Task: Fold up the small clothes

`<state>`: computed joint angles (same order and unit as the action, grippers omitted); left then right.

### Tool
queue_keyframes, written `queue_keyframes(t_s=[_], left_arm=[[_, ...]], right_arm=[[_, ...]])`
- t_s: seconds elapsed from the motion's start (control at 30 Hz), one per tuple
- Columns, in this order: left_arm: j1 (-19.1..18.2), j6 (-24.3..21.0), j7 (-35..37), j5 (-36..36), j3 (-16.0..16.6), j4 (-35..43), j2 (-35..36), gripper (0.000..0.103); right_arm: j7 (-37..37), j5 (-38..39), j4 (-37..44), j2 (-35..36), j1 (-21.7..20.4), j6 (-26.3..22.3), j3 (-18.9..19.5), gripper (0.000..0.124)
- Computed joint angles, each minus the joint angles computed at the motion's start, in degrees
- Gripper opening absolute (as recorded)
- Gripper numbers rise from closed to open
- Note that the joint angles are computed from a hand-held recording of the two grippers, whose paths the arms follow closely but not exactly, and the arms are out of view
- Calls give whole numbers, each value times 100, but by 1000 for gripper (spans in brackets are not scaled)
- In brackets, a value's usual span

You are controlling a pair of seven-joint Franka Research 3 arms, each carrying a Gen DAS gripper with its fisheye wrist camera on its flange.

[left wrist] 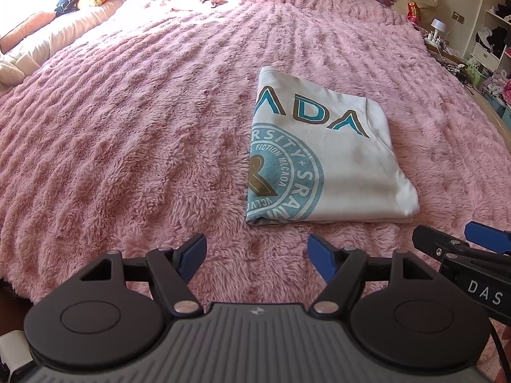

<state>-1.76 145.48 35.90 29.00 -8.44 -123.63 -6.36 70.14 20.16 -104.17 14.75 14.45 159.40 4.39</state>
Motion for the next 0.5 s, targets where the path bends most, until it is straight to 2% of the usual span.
queue_keyframes(t_s=[0.5], left_arm=[[-19,-17,-18,74,-6,14,27,85]], right_arm=[[7,-4,20,22,-16,-45,-12,68]])
